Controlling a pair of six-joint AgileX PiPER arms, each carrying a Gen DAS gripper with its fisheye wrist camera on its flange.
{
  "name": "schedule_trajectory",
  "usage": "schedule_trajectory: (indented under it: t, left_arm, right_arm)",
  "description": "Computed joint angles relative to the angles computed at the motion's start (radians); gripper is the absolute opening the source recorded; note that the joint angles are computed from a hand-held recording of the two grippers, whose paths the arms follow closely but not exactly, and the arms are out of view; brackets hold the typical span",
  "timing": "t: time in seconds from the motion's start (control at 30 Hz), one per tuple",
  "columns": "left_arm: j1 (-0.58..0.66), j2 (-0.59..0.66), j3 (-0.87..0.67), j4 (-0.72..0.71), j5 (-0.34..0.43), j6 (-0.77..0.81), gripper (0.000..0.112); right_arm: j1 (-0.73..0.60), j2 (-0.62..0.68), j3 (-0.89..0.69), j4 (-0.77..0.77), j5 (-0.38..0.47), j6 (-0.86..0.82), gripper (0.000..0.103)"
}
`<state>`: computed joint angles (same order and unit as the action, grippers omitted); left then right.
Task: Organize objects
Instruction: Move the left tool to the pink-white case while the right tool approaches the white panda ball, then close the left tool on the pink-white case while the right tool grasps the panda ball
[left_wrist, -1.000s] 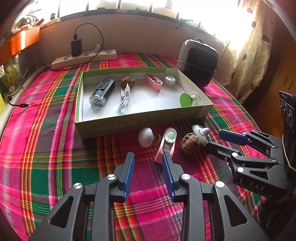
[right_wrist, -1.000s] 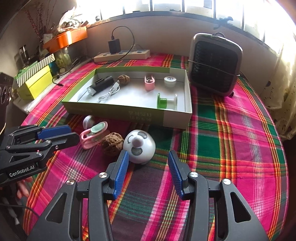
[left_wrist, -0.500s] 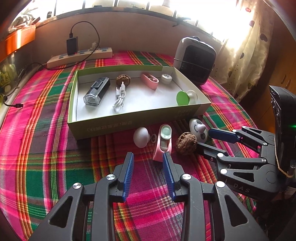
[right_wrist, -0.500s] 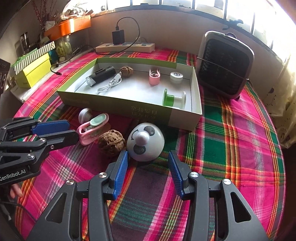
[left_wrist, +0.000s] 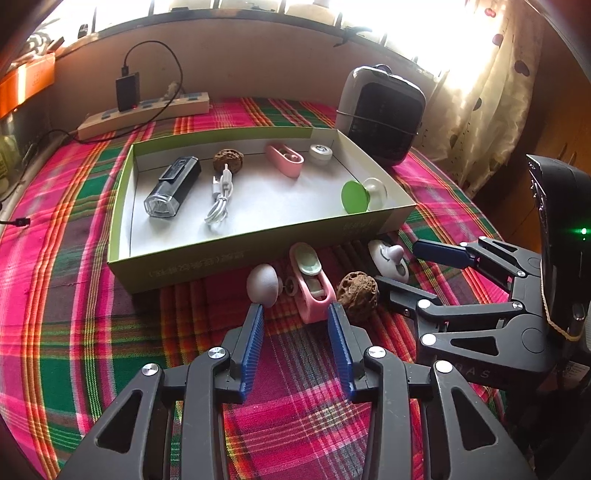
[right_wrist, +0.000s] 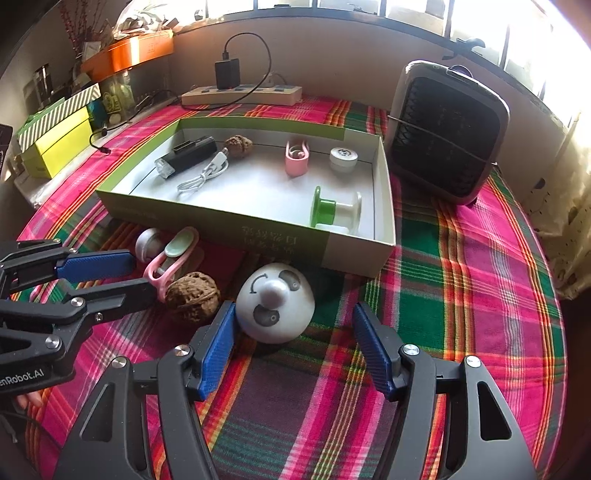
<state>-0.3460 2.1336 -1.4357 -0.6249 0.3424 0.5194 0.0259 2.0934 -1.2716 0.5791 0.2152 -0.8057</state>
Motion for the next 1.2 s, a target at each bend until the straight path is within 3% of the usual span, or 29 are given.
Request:
schedule_trajectory:
  t: [0.27, 0.8, 1.1, 1.13, 1.2]
  left_arm:
    - [0.002, 0.014, -0.030, -0.020, 0.024, 0.005, 0.034]
    - [-0.027, 0.035, -0.080, 0.166, 0.034, -0.212, 0.034]
    - [-0.015, 0.014, -0.042, 0.206, 0.021, -0.258, 0.034]
    - [-0.012, 0.011, -0.038, 0.208, 0.018, -0.261, 0.034]
    - [-0.005, 0.004, -0.025, 0.202, 0.012, -0.257, 0.034]
  right_arm:
    - [-0.023, 0.007, -0.014, -0.022, 0.001, 0.043, 0.064]
    - [-0.036, 0.044, -0.092, -0.107, 0.038, 0.118, 0.064]
    - [-0.047, 0.045, -0.088, -0.035, 0.039, 0.052, 0.064]
    - [-0.049, 0.045, -0.087, -0.018, 0.041, 0.036, 0.063]
    - [-0.053, 0.043, -0.083, 0.025, 0.045, -0.005, 0.052]
